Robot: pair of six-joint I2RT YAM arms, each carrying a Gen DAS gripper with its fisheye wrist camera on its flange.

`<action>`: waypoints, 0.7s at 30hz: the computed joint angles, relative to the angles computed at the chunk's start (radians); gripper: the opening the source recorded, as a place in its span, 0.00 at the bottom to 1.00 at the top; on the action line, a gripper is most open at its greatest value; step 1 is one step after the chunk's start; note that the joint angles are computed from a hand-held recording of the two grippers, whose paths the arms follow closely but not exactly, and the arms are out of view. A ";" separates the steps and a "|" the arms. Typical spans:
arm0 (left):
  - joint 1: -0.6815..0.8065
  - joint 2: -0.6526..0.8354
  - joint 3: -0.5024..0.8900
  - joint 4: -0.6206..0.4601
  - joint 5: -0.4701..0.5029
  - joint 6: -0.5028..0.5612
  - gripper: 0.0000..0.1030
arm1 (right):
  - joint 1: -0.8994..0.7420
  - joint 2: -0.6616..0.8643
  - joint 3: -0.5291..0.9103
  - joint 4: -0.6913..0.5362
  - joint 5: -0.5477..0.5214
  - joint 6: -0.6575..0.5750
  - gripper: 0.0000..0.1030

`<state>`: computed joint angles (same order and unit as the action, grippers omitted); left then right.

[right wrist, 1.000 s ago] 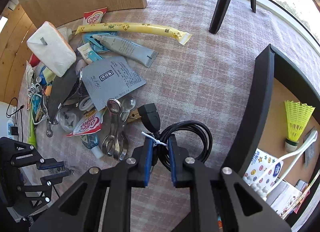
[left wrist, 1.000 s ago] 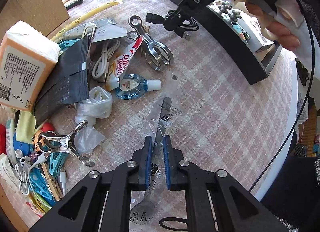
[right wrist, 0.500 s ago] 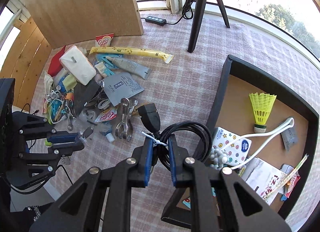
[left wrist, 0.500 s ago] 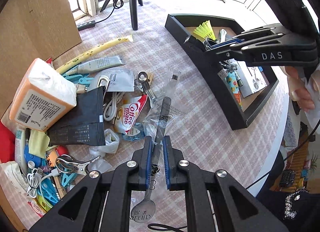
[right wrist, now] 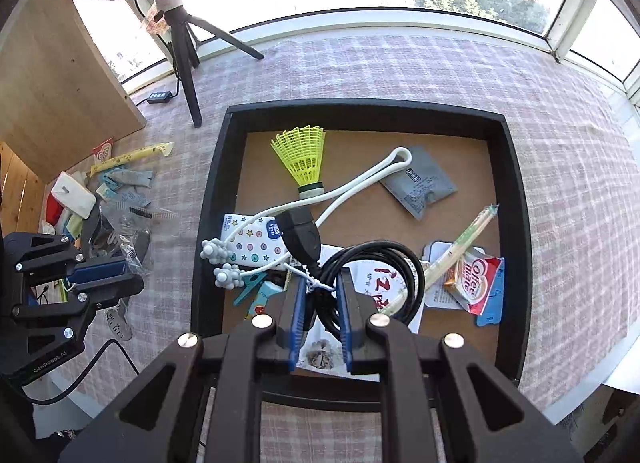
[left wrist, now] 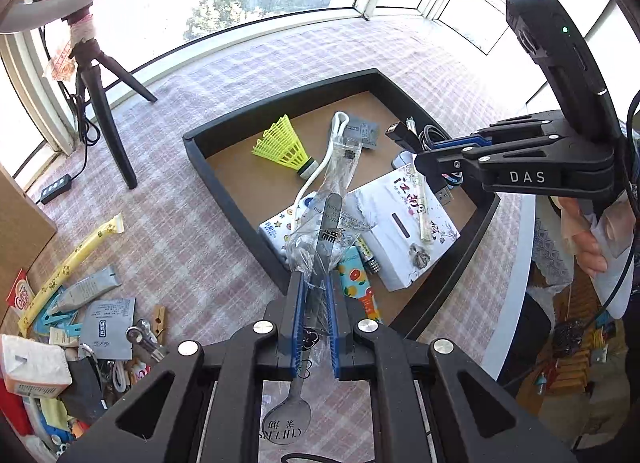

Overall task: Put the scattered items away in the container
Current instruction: 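Carry the black cable and plastic bag over the tray and release both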

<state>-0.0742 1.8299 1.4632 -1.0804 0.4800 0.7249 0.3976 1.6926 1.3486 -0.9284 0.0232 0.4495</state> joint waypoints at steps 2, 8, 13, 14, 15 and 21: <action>-0.054 -0.006 0.003 0.011 0.006 -0.031 0.09 | -0.043 -0.042 -0.050 0.004 0.005 -0.003 0.15; -0.193 0.015 0.044 0.035 0.003 -0.123 0.09 | -0.160 -0.131 -0.158 0.015 0.007 -0.028 0.15; -0.279 0.036 0.076 0.063 -0.031 -0.167 0.10 | -0.222 -0.182 -0.220 0.029 -0.001 -0.056 0.15; -0.292 0.033 0.075 0.075 -0.040 -0.172 0.11 | -0.229 -0.194 -0.234 0.044 -0.015 -0.073 0.16; -0.303 0.030 0.075 0.084 -0.044 -0.180 0.15 | -0.236 -0.202 -0.245 0.054 -0.031 -0.087 0.17; -0.306 0.026 0.083 0.091 -0.051 -0.225 0.57 | -0.240 -0.226 -0.259 0.082 -0.012 -0.054 0.54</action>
